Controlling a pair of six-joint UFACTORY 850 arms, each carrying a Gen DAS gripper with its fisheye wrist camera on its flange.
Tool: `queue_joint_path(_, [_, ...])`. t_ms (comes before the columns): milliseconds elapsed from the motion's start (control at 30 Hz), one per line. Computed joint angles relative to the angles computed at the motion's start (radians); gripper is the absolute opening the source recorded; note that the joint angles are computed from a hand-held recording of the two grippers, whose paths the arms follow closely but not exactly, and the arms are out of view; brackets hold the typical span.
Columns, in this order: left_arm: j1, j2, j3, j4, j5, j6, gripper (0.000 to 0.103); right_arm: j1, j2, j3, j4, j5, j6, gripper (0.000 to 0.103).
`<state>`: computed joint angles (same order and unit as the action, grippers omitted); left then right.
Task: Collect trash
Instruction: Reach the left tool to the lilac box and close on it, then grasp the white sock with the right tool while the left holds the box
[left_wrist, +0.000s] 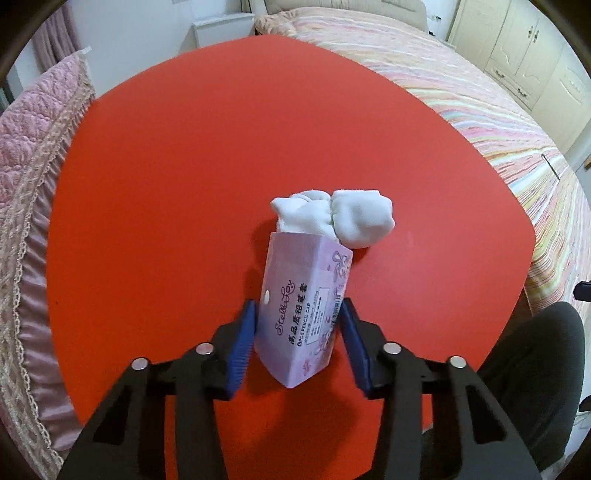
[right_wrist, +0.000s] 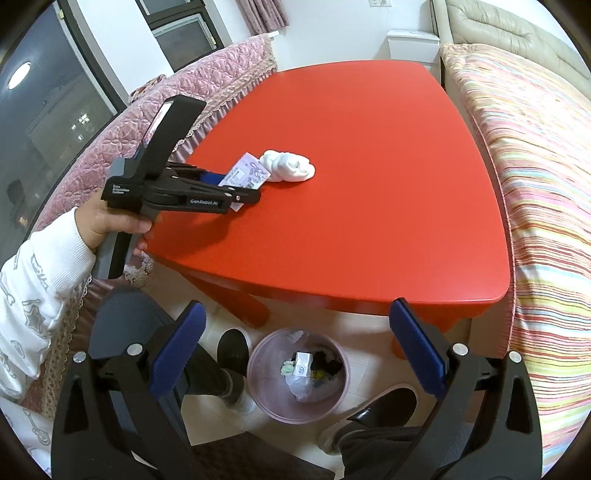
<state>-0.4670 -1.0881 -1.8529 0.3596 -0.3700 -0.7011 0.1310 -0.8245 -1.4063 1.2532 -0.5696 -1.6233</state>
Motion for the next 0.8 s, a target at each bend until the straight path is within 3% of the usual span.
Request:
queue_joint_path(267, [-0.007, 0.095, 0.142, 0.241, 0.079, -0.299, 0.034, 0.026, -0.03, -0.065, -0.04, -0.014, 0.023, 0.098])
queue_joint_path(300, [-0.01, 0.118, 0.175, 0.304, 0.09, -0.376, 0.033, 0.033, -0.04, -0.087, -0.059, -0.017, 0.04, 0.098])
queue_joint_path(333, [-0.012, 0.127, 0.187, 0.332, 0.092, -0.413, 0.023, 0.037, -0.05, -0.106, -0.076, -0.022, 0.052, 0.098])
queue_joint_path(400, [-0.016, 0.155, 0.232, 0.423, 0.111, -0.527, 0.023, 0.049, -0.078, -0.159, -0.116, -0.043, 0.084, 0.098])
queue_joint_path(500, [-0.028, 0.19, 0.285, 0.559, 0.117, -0.677, 0.022, 0.075, -0.147, -0.28, -0.222, -0.054, 0.186, 0.098])
queue_joint_path(600, [-0.039, 0.226, 0.341, 0.73, 0.122, -0.874, 0.014, 0.106, -0.214, -0.404, -0.337, -0.063, 0.276, 0.098])
queue_joint_path(800, [-0.05, 0.268, 0.408, 0.931, 0.138, -1.101, 0.009, 0.164, -0.36, -0.675, -0.597, -0.103, 0.47, 0.098])
